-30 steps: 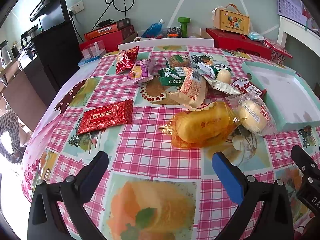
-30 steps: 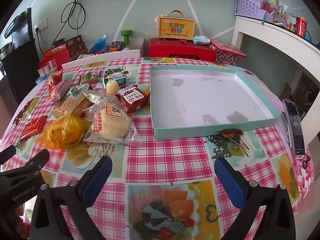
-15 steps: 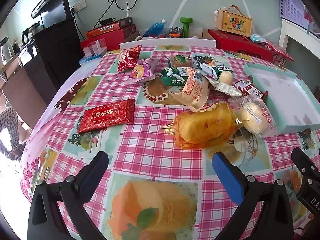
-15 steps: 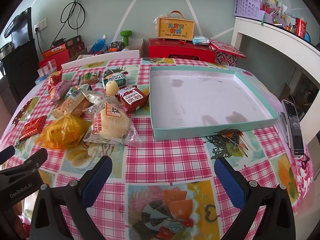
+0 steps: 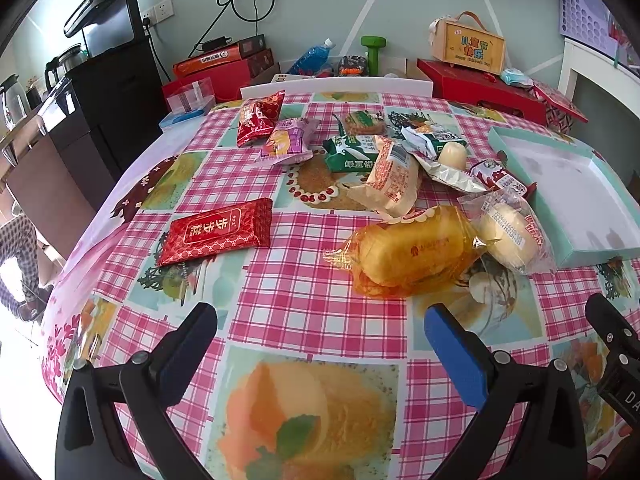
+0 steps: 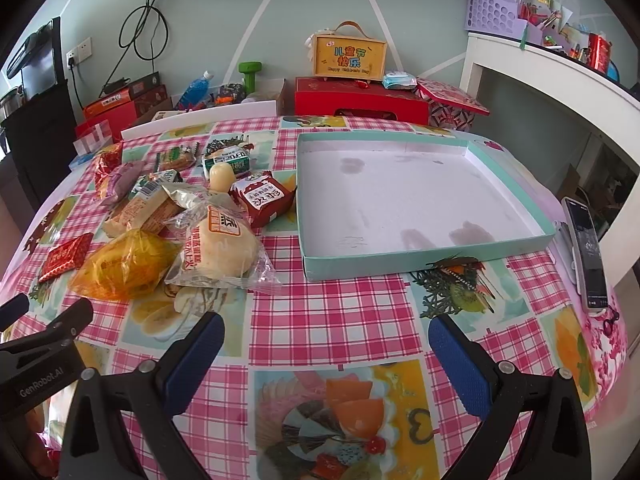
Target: Organize snacks
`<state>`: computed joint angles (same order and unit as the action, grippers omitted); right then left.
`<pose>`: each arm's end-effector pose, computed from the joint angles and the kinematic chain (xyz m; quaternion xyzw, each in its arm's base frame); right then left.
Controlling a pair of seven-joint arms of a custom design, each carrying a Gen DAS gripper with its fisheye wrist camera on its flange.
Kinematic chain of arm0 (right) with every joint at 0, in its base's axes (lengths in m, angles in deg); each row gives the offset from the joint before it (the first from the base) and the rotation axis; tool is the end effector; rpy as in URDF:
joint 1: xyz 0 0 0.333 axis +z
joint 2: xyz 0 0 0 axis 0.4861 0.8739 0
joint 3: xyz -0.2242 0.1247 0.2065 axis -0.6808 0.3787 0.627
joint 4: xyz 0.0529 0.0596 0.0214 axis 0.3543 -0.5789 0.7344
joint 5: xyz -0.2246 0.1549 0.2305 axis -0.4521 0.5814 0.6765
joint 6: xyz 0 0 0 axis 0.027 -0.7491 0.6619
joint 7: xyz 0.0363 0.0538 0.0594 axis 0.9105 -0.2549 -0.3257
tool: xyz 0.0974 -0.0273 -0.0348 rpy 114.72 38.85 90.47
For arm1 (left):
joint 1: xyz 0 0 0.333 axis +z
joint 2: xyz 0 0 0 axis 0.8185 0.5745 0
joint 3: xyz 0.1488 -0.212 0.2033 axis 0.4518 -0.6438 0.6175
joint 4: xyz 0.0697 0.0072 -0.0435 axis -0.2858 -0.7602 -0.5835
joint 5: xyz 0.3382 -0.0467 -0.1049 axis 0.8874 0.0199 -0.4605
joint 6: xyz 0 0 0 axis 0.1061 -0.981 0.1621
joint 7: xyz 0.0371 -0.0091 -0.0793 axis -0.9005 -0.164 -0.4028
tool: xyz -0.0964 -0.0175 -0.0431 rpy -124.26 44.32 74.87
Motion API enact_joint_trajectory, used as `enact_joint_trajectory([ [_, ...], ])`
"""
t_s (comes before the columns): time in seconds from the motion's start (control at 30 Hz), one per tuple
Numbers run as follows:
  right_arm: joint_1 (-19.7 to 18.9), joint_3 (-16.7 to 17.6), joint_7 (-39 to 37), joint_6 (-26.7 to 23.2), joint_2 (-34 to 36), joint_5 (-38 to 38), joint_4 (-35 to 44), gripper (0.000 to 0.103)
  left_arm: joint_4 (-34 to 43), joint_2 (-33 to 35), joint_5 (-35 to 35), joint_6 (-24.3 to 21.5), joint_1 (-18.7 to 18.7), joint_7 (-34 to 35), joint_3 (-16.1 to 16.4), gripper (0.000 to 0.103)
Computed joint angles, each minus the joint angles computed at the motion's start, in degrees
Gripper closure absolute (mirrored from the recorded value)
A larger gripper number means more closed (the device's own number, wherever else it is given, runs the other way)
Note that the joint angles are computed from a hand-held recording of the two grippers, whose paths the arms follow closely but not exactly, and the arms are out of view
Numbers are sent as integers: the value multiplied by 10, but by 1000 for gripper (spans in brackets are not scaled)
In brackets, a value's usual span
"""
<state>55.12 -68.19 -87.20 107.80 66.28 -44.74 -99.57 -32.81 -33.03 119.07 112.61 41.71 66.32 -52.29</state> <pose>0.5073 0.2875 0.3669 -0.5710 0.7346 -0.3055 0.2025 0.5477 -0.2256 0.3532 -0.6379 0.6901 -0.2169 0.2641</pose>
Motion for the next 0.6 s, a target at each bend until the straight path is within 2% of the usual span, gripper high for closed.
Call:
enact_joint_trajectory([
  [0.6, 0, 0, 4, -3, -2, -4, -2, 0, -4, -5, 9, 4, 2, -15, 3, 0],
])
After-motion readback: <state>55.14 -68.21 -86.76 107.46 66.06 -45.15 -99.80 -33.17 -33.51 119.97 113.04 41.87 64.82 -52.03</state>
